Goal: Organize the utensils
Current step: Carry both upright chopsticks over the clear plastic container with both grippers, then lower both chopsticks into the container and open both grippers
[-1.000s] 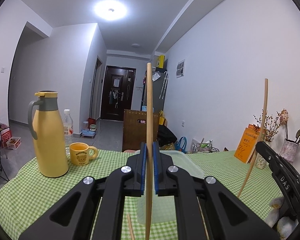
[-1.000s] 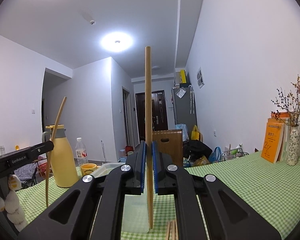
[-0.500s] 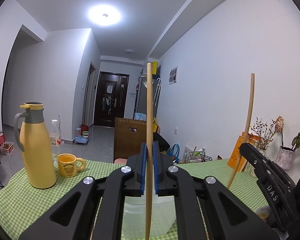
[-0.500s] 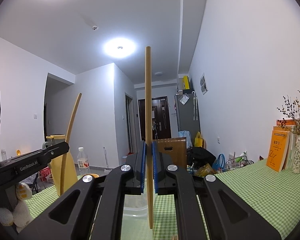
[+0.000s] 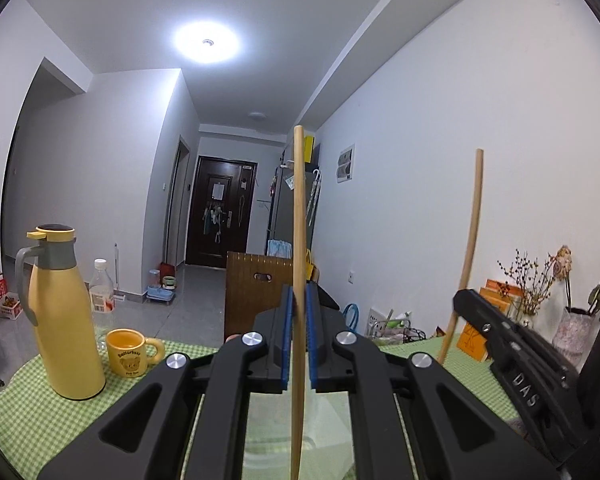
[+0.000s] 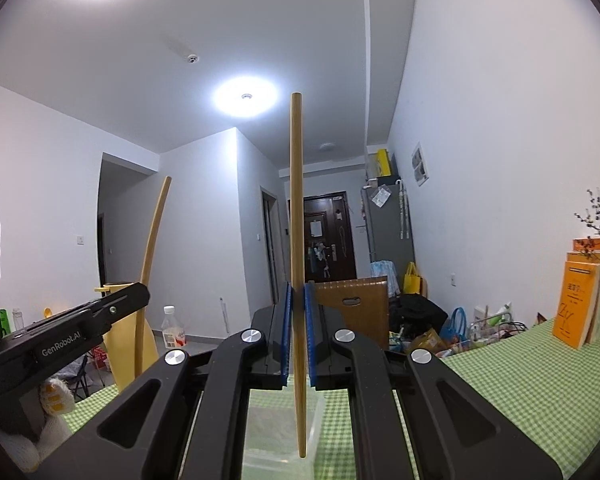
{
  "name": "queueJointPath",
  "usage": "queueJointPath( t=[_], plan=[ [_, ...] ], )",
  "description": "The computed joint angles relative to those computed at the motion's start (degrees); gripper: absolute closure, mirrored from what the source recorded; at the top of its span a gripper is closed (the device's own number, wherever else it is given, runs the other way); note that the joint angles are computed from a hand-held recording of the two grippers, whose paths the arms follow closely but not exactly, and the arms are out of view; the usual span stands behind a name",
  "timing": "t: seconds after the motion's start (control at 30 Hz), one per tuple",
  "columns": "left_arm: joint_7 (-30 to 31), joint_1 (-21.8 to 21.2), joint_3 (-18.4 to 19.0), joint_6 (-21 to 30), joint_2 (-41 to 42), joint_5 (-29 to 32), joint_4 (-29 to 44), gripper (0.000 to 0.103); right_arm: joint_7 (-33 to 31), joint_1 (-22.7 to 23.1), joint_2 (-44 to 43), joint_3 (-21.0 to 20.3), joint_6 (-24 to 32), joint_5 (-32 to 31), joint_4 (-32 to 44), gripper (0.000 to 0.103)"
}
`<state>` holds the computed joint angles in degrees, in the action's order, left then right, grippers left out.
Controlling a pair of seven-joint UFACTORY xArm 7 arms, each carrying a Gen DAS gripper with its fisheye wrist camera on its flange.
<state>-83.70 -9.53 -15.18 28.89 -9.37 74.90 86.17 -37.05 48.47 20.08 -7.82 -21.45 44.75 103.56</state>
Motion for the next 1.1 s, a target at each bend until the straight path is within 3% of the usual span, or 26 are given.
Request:
queueJointPath(
  t=[0.27,0.33,0.63,0.73,1.1],
  plan=[
    [-1.8,0.0,2.3,-2.7,3.5,1.3,3.7,0.099,4.7,2.8,6.4,-7.0,7.6,-1.7,9.7,0.096],
    [-2.4,-0.1,3.3,-3.6,4.2,1.5,4.1,0.099,7.3,3.6,8.6,-10.1,10.3,-2.4,12.6,0.096],
    [-3.3,0.1,7.3,-7.6,7.3,0.5,4.3,0.099,19.2,3.2,16.5,-16.4,18.7,-8.7,21.3,0.096],
    [-4.6,0.4,8.5,-9.5,8.3,0.7,3.7,0.099,22.5,2.3,18.6,-16.8,21.4,-10.9,23.8,0.096],
    [-10.4,0.5,12.1,-13.2,12.0,5.8,2.3,0.099,27.9,0.3,19.7,-13.4,22.2,-18.7,21.7,0.096]
  ],
)
